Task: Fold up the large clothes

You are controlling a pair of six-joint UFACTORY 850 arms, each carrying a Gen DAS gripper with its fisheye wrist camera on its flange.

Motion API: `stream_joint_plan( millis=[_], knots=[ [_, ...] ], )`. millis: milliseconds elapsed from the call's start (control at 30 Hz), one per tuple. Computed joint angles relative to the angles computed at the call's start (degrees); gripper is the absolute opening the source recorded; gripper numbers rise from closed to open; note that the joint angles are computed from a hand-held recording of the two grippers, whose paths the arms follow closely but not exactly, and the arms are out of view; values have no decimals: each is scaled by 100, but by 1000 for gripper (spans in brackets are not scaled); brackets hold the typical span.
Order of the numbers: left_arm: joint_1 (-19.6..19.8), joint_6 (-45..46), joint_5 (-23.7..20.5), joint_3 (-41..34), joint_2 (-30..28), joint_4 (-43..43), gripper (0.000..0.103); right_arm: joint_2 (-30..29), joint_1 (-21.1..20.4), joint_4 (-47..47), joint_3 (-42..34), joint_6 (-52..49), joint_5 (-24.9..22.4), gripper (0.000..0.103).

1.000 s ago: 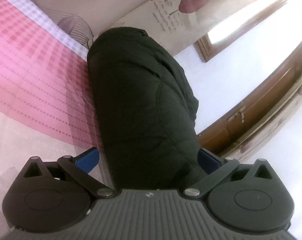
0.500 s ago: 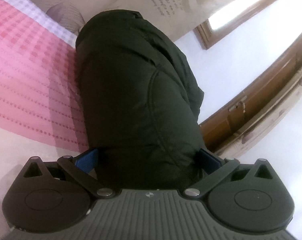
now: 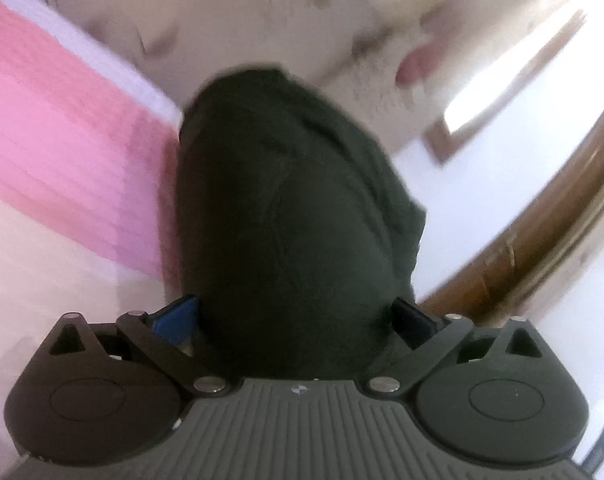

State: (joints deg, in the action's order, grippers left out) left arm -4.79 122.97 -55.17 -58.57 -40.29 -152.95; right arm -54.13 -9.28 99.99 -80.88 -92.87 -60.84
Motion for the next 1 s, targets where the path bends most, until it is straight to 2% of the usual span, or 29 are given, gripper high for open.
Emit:
stream_joint_plan(
  millis=[33,67,167,267,367,433,500,600,700,767,833,967,1000],
  knots=[
    [0,161,-135,143,119,-190,99,116,56,89,96,-183,213,84],
    [-14,351,-301,283,244,-391,99,267,92,171,212,-352,442,84],
    [-104,668,-637,433,481,-573,99,670,48,527,544,-821,712,84],
    [-206,409,-408,149,490,-47,99,1258,17,1205,897,-1975,913,84],
    [-348,151,-247,-189,309,339,98,1451,169,923,559,-2328,834,81],
    [-459,332,-230,-324,209,269,98,1426,440,649,148,-2582,973,58],
    [-509,266,-189,-425,122,349,98,1238,754,78,-442,-2467,1194,49],
    [-553,310,128,-575,23,424,98,832,1251,-1035,-1333,-2171,1916,39],
    [-528,234,118,-606,-43,535,97,509,1671,-2119,-1762,-2196,3363,31],
    [-497,128,200,-686,-109,709,91,354,1721,-2523,-1843,-2142,3924,30],
    [-466,126,307,-667,-110,817,78,295,1607,-2705,-1888,-1739,3802,31],
    [-418,-87,552,-765,-173,1143,59,285,1354,-2034,-1642,-2135,3601,30],
    [-415,-126,627,-794,-192,1167,50,228,1321,-1910,-1666,-2153,3550,30]
  ],
)
